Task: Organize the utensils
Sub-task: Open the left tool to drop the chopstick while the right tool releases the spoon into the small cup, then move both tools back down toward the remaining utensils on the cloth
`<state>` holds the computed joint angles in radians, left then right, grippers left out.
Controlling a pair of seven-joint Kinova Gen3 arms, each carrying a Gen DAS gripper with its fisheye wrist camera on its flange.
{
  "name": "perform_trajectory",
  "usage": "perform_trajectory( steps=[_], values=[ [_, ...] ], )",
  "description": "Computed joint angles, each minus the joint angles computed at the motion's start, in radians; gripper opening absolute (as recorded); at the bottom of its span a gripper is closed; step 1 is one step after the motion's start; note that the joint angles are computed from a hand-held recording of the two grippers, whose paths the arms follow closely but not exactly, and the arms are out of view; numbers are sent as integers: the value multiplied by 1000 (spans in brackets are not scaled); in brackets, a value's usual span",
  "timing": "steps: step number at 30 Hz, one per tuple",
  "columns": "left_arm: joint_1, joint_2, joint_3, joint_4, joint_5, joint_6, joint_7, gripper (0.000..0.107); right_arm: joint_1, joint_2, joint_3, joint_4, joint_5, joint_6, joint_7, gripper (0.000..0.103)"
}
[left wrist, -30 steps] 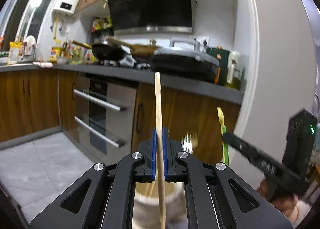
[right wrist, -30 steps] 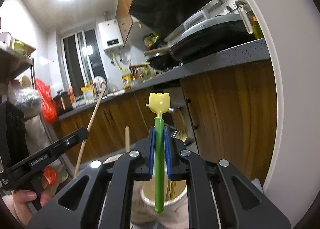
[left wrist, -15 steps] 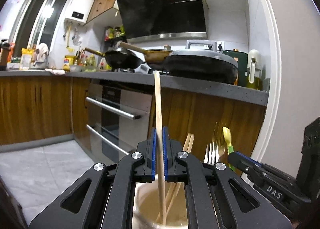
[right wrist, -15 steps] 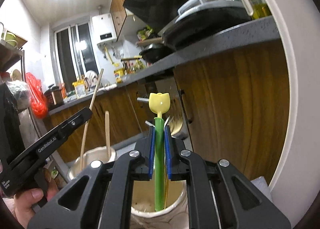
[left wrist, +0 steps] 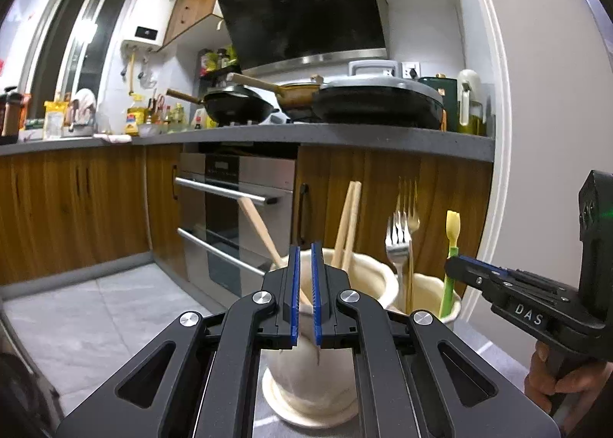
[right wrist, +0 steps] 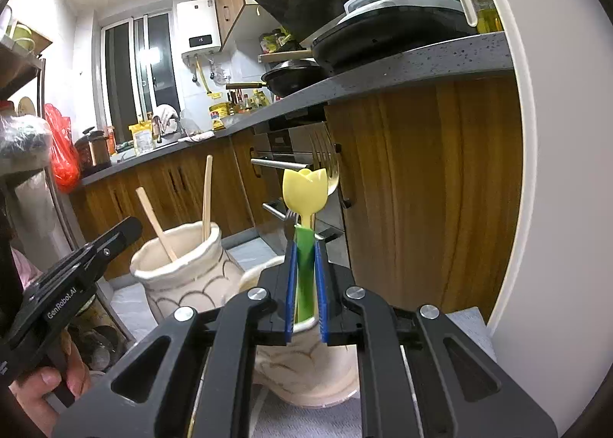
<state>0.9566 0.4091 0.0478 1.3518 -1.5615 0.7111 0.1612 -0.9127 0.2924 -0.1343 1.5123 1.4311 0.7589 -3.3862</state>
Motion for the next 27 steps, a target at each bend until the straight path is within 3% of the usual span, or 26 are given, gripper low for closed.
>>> perform_trajectory(
  steps=[6, 15, 23, 27],
  values=[
    [-18, -16, 5, 14, 38, -26, -6, 7, 5, 13, 7, -23, -68, -2, 56, 9],
    [-3, -13, 2, 9, 48, 11, -21, 13, 7, 12, 28, -31, -108, -24, 62, 10],
    [2, -18, 11, 18, 49, 29, -24, 18, -6, 9, 35, -33, -103, -1, 59, 41],
    [4, -30, 16, 30, 79, 37, -43, 41, -13, 1, 26, -22, -97, 17, 49, 50]
  ],
)
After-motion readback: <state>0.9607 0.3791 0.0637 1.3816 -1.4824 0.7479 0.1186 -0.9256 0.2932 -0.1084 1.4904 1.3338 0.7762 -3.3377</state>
